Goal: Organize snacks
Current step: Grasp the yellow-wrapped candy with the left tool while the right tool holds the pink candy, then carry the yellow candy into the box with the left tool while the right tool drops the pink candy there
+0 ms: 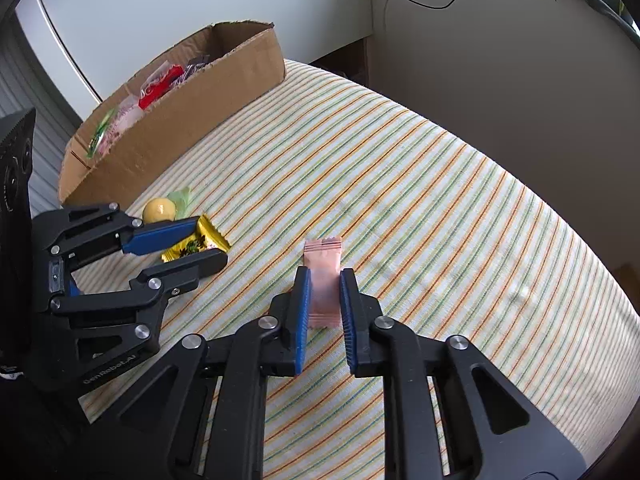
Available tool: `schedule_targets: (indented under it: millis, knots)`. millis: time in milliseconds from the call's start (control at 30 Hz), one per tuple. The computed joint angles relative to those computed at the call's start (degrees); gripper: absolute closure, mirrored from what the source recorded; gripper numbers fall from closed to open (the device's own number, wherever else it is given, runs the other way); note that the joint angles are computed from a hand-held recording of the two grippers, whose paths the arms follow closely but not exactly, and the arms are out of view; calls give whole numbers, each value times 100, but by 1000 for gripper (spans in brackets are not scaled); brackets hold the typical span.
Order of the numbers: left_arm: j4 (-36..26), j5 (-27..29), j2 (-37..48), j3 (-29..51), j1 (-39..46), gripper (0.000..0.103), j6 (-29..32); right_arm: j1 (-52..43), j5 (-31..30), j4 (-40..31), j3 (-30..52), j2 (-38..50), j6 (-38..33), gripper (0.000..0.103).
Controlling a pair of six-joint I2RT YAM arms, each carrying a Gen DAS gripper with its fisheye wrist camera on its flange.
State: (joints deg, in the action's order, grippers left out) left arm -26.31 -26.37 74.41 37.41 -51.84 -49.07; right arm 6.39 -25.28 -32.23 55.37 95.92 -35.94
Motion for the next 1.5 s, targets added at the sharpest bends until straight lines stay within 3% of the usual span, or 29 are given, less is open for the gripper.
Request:
schedule_targets:
  millis: [400, 733, 867, 1167, 1500]
  knots:
    - [25, 105, -300, -155, 79, 81, -163, 1, -100, -313, 253, 202, 69, 89]
    - [-10, 204, -544, -292, 139, 81, -292, 930, 1087, 6, 8, -130, -142, 82]
    - [-50, 208, -718, -360, 74, 81, -429, 1139, 1328, -210, 209, -33, -305, 82]
    - [-209, 41, -1196, -474, -254, 81, -800, 1043, 1023, -413, 487, 147, 0, 85]
    - [-610, -111, -1616, -376, -413, 81, -1057, 801, 728, -566, 406, -297, 174, 85]
